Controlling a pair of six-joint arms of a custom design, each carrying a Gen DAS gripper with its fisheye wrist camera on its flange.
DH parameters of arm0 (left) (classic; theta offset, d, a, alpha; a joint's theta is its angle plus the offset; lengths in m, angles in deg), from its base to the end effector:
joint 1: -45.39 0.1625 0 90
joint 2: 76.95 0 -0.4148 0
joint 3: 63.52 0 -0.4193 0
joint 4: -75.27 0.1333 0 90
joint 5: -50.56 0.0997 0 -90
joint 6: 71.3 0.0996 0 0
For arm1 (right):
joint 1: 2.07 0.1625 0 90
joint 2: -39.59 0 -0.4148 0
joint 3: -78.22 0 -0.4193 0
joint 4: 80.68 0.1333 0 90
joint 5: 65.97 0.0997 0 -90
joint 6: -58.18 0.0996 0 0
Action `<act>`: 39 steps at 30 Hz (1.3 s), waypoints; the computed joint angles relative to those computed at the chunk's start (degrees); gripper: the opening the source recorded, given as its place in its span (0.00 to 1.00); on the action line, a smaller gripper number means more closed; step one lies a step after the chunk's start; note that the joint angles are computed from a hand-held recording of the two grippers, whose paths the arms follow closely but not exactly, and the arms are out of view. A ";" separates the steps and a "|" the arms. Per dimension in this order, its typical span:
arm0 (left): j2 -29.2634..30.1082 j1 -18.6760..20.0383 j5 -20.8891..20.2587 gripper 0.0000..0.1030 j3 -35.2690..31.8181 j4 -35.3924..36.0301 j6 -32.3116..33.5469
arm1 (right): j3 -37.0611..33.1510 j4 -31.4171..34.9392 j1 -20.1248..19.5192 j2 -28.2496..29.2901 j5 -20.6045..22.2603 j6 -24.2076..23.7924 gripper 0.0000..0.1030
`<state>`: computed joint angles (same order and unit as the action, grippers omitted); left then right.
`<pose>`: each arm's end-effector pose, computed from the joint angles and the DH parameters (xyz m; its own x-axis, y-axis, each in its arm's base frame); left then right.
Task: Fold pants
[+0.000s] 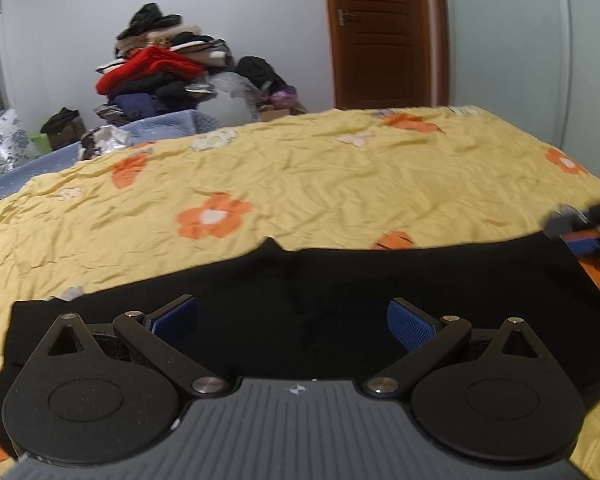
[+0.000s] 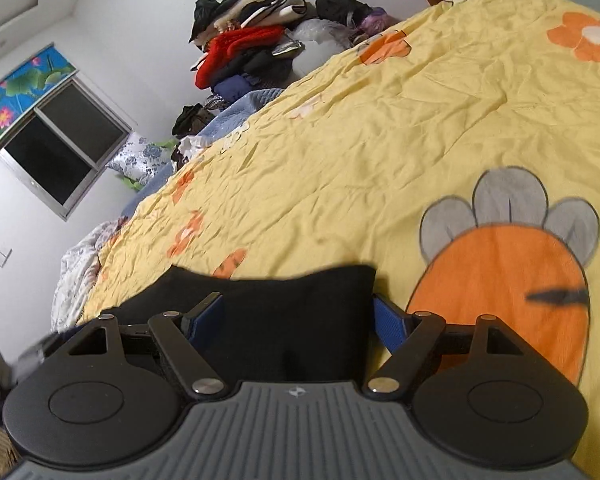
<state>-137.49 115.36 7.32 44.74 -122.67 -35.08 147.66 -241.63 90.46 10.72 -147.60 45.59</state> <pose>-0.0103 -0.6294 0.2661 -0.5934 -0.0142 -0.8048 0.6455 0.5888 -0.4864 0.1837 -0.8103 0.0555 -0.9531 -0.3023 -0.0123 -0.2519 0.8156 -0.5209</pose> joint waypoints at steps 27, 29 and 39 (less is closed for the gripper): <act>-2.53 1.12 1.84 1.00 2.78 4.24 -3.49 | 9.11 -21.66 9.12 0.18 -22.25 -18.92 0.41; -3.44 1.44 2.45 1.00 2.72 4.64 -4.04 | 10.28 -16.48 9.57 -0.36 -21.12 -18.76 0.54; -7.59 3.29 5.29 1.00 2.66 7.71 -7.96 | 10.49 -19.64 13.95 3.80 -26.16 -23.36 0.58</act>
